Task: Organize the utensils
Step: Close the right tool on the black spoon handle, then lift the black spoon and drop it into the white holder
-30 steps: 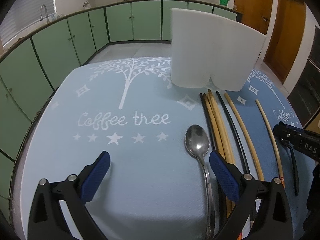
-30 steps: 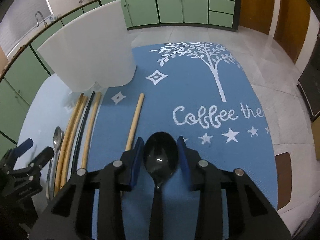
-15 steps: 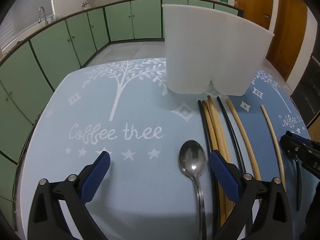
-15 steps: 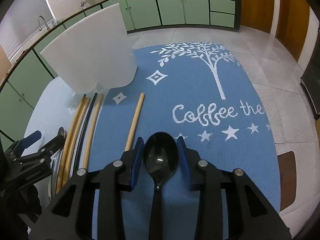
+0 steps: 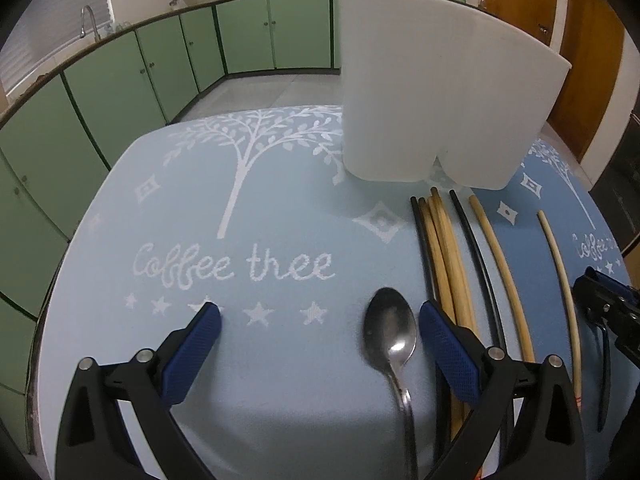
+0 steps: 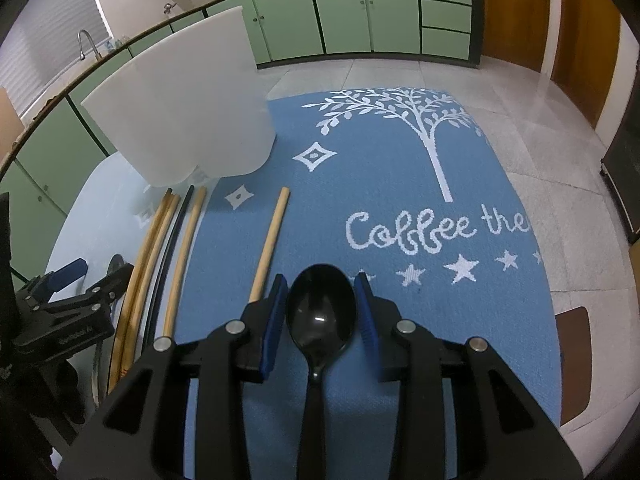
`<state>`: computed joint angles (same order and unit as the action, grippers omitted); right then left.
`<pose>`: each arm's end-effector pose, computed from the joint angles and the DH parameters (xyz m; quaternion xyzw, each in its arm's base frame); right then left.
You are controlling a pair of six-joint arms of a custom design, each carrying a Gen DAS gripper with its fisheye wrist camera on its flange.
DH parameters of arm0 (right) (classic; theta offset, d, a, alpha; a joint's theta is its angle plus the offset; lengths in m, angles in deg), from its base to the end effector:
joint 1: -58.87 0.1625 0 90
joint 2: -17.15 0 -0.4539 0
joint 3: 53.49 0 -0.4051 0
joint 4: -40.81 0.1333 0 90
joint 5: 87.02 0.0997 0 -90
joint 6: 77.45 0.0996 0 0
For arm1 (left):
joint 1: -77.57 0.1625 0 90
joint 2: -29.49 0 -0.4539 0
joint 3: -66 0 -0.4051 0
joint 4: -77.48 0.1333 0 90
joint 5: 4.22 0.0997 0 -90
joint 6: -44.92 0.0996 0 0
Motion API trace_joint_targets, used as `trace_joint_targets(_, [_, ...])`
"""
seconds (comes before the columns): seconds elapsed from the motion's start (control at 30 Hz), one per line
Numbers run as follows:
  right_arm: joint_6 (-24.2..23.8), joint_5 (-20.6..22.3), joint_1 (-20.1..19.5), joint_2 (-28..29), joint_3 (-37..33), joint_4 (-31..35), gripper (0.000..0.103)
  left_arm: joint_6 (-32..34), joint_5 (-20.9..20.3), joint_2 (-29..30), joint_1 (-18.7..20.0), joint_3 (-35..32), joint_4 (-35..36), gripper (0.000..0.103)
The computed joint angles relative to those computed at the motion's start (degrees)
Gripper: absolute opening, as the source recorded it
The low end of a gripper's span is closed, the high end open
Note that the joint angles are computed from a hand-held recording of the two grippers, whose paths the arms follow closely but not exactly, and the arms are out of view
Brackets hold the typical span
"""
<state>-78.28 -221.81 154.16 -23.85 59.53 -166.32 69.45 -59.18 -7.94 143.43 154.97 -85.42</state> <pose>0.1171 -0.5797 0.0957 -0.1003 -0.8604 0.3681 0.3378 -0.1267 -0.7486 0.0815 0.3353 0.8768 -0.1757 0.2964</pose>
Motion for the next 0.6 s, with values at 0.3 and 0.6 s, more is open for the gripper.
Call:
trace_joint_targets(0.3, [2.99, 1.42, -0.43, -2.63, -0.43, 7.79, 0.034, -0.23, -1.65, -1.25, -0.57, 1.04, 1.60, 0.064])
trace_joint_targets(0.6, [5.42, 1.19, -0.26, -4.13, -1.26, 13.82, 0.033, 0.44, -5.37, -2.14, -0.67, 1.99, 1.79, 0.027])
